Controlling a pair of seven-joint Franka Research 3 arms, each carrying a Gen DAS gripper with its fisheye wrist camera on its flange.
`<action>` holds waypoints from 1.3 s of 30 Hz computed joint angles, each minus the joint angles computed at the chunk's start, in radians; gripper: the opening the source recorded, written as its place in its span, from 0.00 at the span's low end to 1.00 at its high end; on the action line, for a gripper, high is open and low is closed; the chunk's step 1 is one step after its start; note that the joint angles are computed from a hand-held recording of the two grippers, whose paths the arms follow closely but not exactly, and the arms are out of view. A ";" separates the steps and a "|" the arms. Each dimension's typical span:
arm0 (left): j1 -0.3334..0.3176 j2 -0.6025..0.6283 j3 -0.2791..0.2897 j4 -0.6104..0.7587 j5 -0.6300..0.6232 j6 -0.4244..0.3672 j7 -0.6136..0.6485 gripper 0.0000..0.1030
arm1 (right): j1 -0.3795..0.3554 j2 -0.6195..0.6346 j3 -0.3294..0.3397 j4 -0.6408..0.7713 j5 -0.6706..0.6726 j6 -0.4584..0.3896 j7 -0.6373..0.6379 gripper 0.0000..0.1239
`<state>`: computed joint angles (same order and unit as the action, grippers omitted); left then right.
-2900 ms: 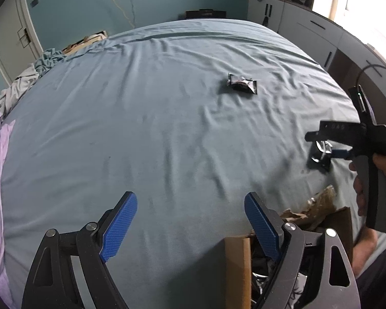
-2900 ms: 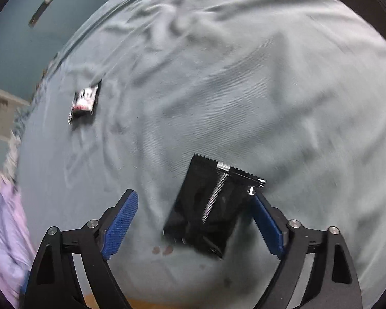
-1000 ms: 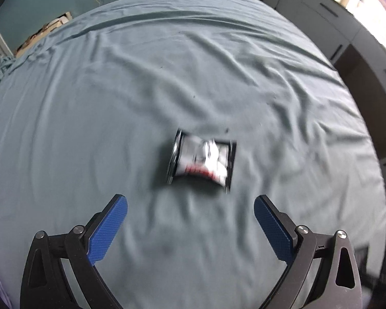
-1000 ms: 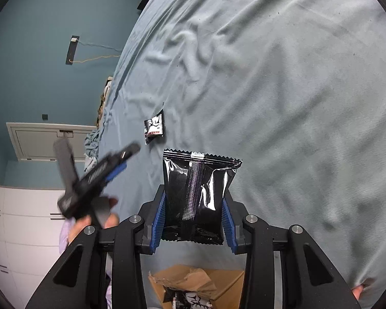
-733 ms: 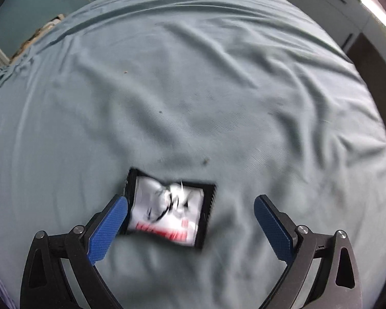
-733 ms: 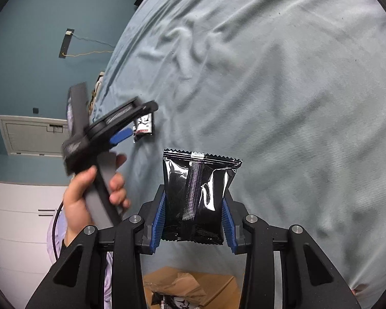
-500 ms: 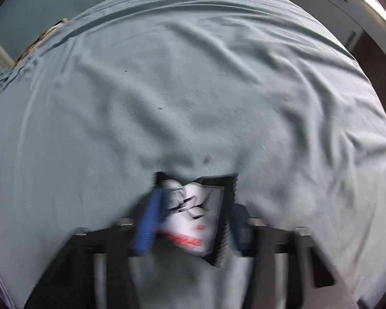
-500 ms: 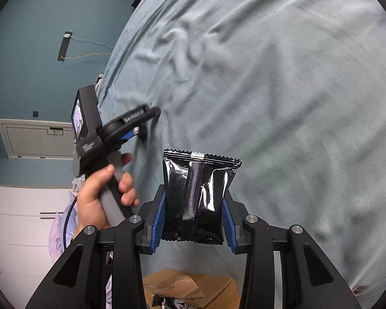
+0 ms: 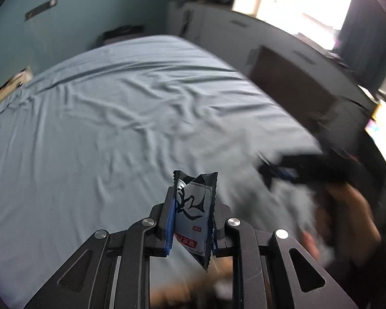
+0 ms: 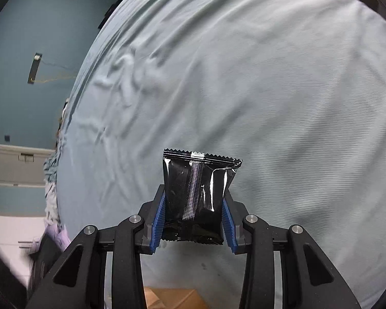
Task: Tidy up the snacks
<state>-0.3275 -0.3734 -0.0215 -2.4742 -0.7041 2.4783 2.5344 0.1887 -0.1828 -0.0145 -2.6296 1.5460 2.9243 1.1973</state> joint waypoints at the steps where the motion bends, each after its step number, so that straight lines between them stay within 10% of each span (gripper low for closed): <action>1: 0.007 -0.072 0.020 -0.050 0.010 -0.036 0.037 0.20 | 0.004 -0.013 0.012 -0.013 -0.036 0.020 0.037 0.30; 5: 0.021 -0.204 0.091 -0.177 0.094 -0.157 0.145 0.27 | 0.043 -0.065 0.026 -0.042 -0.110 0.029 0.087 0.30; 8: 0.066 -0.184 0.060 -0.255 0.165 -0.106 0.162 0.86 | 0.089 -0.119 0.029 -0.058 -0.087 0.002 -0.006 0.30; 10: 0.053 -0.209 0.032 -0.298 0.198 -0.016 0.139 0.84 | 0.113 -0.167 0.047 -0.080 -0.135 0.016 0.017 0.30; 16: -0.029 -0.156 0.180 -0.218 -0.016 0.071 0.159 0.99 | 0.242 -0.346 0.074 -0.146 -0.048 0.048 -0.156 0.30; 25: 0.086 -0.067 0.101 -0.202 0.056 0.246 -0.073 0.99 | 0.348 -0.383 0.116 -0.145 -0.057 -0.046 -0.224 0.33; 28: 0.067 -0.091 0.089 -0.242 0.119 0.326 -0.083 0.99 | 0.274 -0.319 0.137 -0.104 -0.330 -0.082 0.020 0.56; 34: 0.012 -0.119 0.107 -0.295 0.213 0.424 -0.127 0.99 | 0.103 -0.370 0.299 -0.124 -0.791 -0.033 0.292 0.59; 39: 0.073 -0.068 0.039 -0.287 0.347 0.484 -0.266 0.99 | 0.031 -0.336 0.372 -0.121 -0.860 -0.056 0.481 0.59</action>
<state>-0.2545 -0.4418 0.0176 -2.7615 -0.3568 2.9627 2.2683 0.2194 -0.5187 0.3574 -2.7503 0.6859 2.8686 1.6783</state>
